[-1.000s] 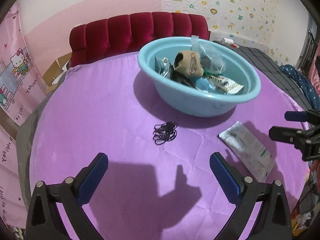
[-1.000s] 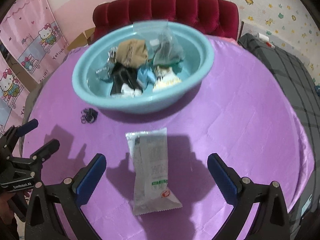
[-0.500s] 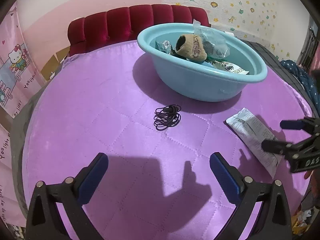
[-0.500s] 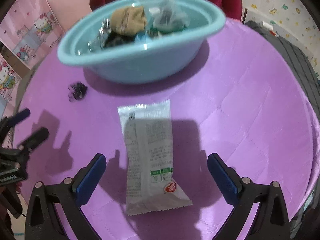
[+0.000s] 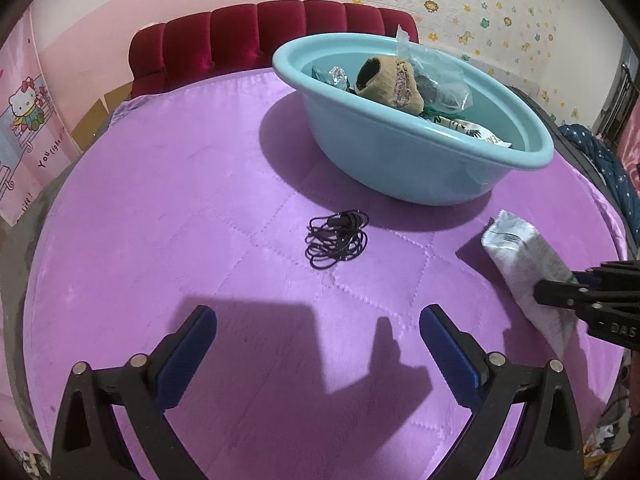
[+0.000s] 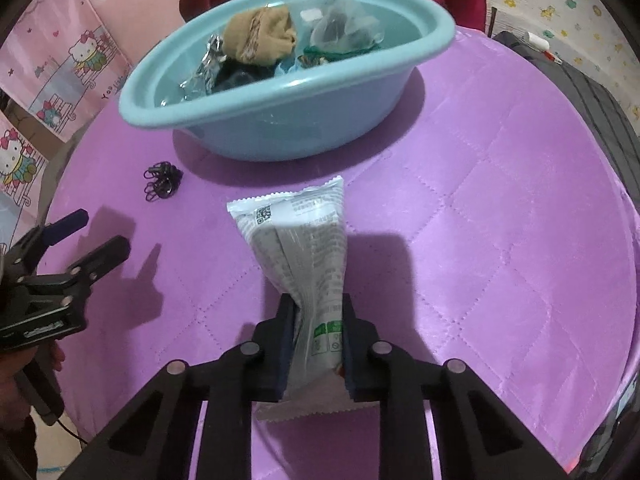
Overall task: Organize soft objects
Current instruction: 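Grasp the black hair ties with the left gripper while the right gripper grasps the white snack packet, then carry the hair ties and snack packet with both grippers over the basin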
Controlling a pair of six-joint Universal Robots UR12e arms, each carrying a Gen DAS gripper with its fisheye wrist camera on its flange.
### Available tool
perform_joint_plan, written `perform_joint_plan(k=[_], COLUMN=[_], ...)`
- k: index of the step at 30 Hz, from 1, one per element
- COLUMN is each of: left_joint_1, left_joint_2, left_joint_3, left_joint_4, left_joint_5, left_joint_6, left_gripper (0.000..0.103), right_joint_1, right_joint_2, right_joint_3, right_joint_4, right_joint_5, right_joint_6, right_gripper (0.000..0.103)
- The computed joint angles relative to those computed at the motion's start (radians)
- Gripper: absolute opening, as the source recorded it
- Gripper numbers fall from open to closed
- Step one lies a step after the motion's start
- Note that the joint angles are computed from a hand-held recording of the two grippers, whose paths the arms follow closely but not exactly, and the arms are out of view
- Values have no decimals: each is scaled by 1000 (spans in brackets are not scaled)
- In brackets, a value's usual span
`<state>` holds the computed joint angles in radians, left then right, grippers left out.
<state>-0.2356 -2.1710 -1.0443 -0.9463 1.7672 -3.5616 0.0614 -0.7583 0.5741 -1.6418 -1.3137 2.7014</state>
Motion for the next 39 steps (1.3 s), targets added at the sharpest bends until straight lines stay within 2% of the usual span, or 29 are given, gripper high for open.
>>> perform_joint_plan(k=[3,20,22,23,25,26,27,33,39], left_joint_1=[1,25,28,28,25,27,31,34,23], left_joint_2=[-12,-84,-91,-95,-99,-98,-96,-88,-71], left_joint_3=[9,82,88,93,100,99,96,91,82], left_joint_4=[19,45,50,46,47,51,61,69,74], left_joint_5=[14,-25,-36,-30,-16,-28,-52,-112,-113], left_joint_6=[-6,-15,-19,-17,-16,-18,-20,-21,-2], left_gripper=[103,102,96,87,62,53,37,28,24], right_joint_1=[-4,-9,-9,-10,-11,-12,-12,-15,-17], right_joint_2=[-7,-18,-20,-22,-29,-32,-35,-37,-31], right_joint_3=[2,21,26,29,39,44,49,51,34], right_joint_4=[0,-38,-45,-47,-54,-56,-58,-55,-34], right_joint_5=[6,4,3,4,5,6,8,14,19], right_joint_6=[12,53,56,56,58,59,60,60,56], right_gripper=[21,21,21,21,21,21,21,21,21])
